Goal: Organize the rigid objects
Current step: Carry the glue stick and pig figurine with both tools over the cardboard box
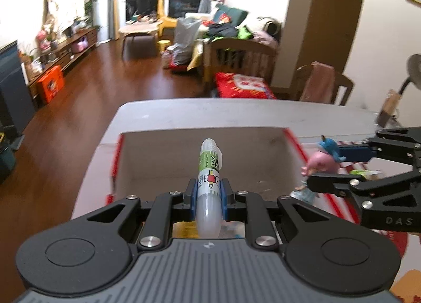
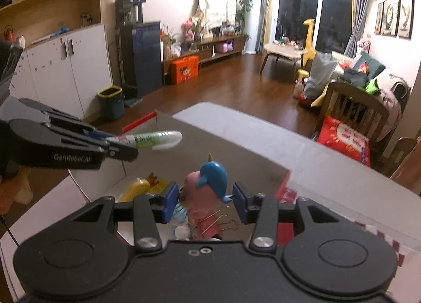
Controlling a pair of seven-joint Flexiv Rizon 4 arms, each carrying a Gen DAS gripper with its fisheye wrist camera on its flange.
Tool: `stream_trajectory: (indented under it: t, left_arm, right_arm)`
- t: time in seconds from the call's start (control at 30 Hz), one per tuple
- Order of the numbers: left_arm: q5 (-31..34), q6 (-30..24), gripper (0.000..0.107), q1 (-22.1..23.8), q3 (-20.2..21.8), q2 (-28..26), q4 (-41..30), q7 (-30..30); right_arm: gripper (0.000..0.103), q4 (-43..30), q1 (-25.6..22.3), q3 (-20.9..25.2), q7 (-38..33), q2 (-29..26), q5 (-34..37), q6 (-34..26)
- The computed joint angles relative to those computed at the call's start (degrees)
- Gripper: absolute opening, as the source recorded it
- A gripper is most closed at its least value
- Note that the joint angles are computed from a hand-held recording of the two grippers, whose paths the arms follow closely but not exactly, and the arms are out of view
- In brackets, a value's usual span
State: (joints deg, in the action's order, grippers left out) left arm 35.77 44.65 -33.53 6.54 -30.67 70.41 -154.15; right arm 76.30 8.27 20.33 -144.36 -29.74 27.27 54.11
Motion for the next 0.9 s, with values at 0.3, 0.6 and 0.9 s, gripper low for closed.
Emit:
stream_trajectory:
  t: [0.3, 0.6, 0.9]
  left_arm:
    - [-2.23, 0.87, 0.017, 3.09, 0.04, -0.01, 3.69, 0.8]
    - [-6.82, -2.86, 0.017, 4.86, -0.65, -4.18, -1.1, 6.93]
    - [-11.15, -4.41, 0.017, 5.71, -0.76, -5.74, -2.58, 10.37]
  right_arm:
    - [0.044, 1.72, 4.51, -2.14, 5.68, -1.93, -7.05, -0.4]
    - [0.044, 1.1, 6.53, -3.08, 10.77, -4.22, -13.57, -2.74]
    - [0.045, 0.55, 7.17, -3.32, 13.32, -5.16, -16.19, -3.61]
